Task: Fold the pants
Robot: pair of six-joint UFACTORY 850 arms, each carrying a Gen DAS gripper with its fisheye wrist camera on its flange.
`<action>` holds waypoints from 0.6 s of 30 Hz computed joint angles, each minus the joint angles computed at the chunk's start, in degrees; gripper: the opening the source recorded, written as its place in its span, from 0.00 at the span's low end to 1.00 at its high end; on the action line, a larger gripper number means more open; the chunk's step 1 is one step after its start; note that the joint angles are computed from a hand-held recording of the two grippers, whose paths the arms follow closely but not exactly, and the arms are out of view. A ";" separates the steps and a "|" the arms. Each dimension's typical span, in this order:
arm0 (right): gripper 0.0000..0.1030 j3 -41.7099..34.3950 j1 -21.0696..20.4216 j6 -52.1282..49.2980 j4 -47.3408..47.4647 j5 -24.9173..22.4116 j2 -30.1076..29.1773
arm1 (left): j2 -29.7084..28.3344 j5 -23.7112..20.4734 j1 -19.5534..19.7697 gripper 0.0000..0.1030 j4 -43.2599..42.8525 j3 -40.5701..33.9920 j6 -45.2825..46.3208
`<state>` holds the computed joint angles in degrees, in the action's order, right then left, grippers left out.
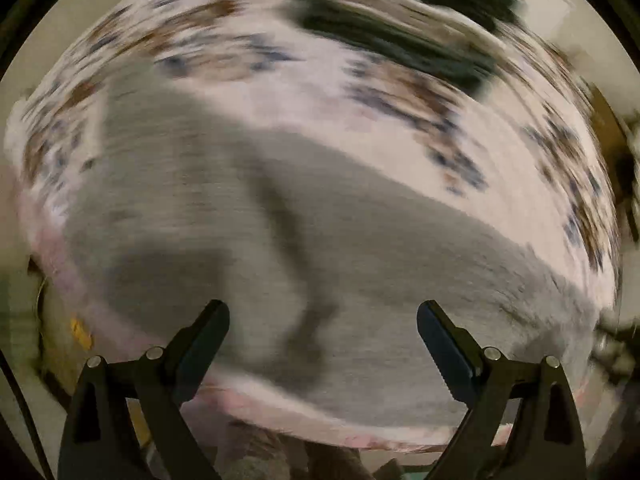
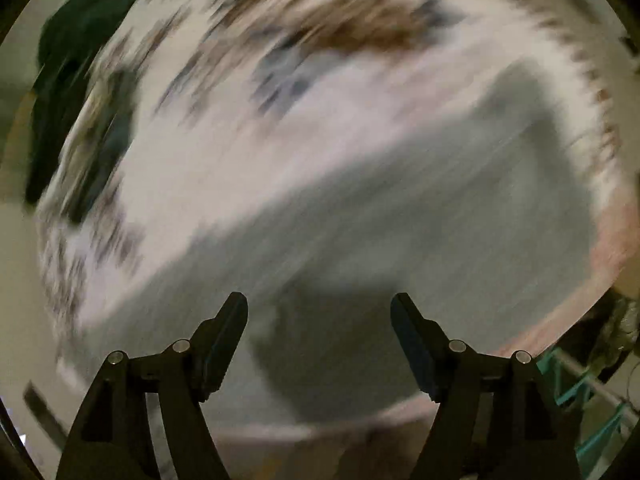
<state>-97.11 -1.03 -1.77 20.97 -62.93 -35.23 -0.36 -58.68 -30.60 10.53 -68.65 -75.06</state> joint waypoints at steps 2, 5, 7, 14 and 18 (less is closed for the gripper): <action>0.74 3.68 3.69 -0.55 3.14 -1.12 1.25 | 4.43 -1.67 4.17 0.93 -0.97 3.49 -0.76; 0.74 5.80 8.53 1.86 3.35 -0.03 0.85 | 9.74 -1.17 11.84 0.93 -2.76 7.25 -0.82; 0.74 5.63 11.11 4.42 3.34 0.46 -0.14 | 11.85 2.15 18.41 0.93 -6.39 8.78 1.85; 0.74 5.57 16.28 11.08 3.00 2.06 -1.72 | 4.38 9.52 31.30 0.65 -20.54 7.44 24.02; 0.74 6.24 17.76 12.93 1.78 2.00 -0.93 | 7.95 13.11 31.98 0.12 -21.84 11.55 29.89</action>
<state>-90.87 16.73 11.16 22.75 -60.93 -36.15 7.58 -45.57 1.38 -11.31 -57.10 -45.17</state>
